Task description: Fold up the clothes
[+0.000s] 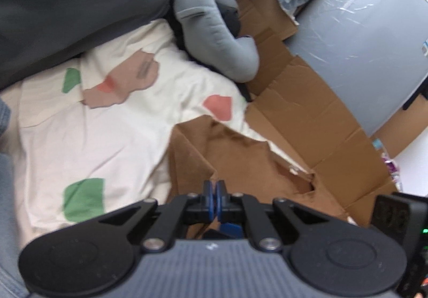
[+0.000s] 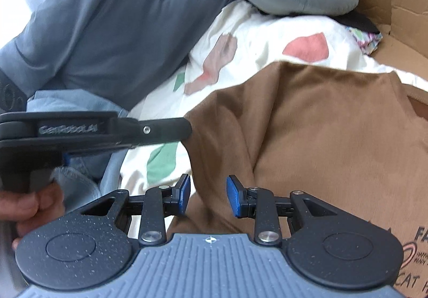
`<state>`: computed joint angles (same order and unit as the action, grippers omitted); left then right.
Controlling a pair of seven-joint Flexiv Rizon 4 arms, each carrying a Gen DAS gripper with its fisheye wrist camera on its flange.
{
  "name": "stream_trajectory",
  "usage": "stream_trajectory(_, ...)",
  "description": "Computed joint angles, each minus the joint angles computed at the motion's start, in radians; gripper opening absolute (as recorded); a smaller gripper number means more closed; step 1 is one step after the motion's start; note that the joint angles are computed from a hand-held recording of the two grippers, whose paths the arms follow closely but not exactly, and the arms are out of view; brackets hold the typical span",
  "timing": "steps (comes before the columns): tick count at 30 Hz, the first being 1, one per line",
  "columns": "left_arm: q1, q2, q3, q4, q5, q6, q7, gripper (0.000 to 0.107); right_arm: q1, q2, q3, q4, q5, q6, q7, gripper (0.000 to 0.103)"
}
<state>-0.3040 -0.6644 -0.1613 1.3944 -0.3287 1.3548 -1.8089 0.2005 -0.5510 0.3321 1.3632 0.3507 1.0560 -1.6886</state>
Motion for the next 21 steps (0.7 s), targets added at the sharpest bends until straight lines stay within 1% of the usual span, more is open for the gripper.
stream_trajectory(4,0.026,-0.017,-0.063,-0.021,-0.035,0.004,0.040,0.003,0.008,-0.010,-0.006,-0.009,-0.004,0.037,0.007,0.037)
stream_trajectory(7,0.052,-0.031,-0.132,-0.031,-0.076,0.025,0.096,0.003,0.006,-0.020,-0.007,-0.017,-0.010,0.066,0.010,0.035)
stream_trajectory(8,0.055,-0.037,-0.145,-0.037,-0.086,0.032,0.112,0.003,0.004,-0.023,-0.005,-0.019,-0.011,0.075,0.010,0.024)
stream_trajectory(9,0.049,-0.043,-0.143,-0.048,-0.089,0.035,0.119,0.004,0.000,-0.025,-0.004,-0.023,-0.014,0.076,0.012,0.015)
stream_trajectory(10,0.029,-0.050,-0.115,-0.067,-0.082,0.034,0.109,0.004,-0.002,-0.026,-0.008,-0.025,-0.021,0.075,0.016,0.002)
stream_trajectory(12,-0.007,-0.067,-0.056,-0.110,-0.062,0.027,0.080,0.015,-0.006,-0.027,-0.016,-0.028,-0.033,0.078,0.026,0.002)
stream_trajectory(16,-0.039,-0.120,0.014,-0.213,-0.017,-0.015,0.047,0.020,-0.021,-0.029,-0.024,-0.031,-0.043,0.080,0.052,0.002)
stream_trajectory(17,-0.046,-0.134,0.031,-0.240,-0.005,-0.030,0.037,0.025,-0.024,-0.029,-0.025,-0.031,-0.046,0.080,0.057,0.002)
stream_trajectory(18,-0.052,-0.148,0.046,-0.267,0.008,-0.046,0.028,0.033,-0.027,-0.030,-0.025,-0.031,-0.048,0.078,0.060,0.002)
stream_trajectory(19,-0.057,-0.164,0.061,-0.295,0.023,-0.058,0.020,0.039,-0.030,-0.031,-0.025,-0.032,-0.050,0.077,0.063,0.002)
stream_trajectory(20,-0.063,-0.179,0.075,-0.321,0.038,-0.068,0.013,0.049,-0.033,-0.031,-0.026,-0.031,-0.052,0.077,0.066,0.002)
stream_trajectory(21,-0.069,-0.199,0.092,-0.353,0.055,-0.083,0.005,0.053,-0.035,-0.030,-0.027,-0.028,-0.054,0.078,0.068,0.002)
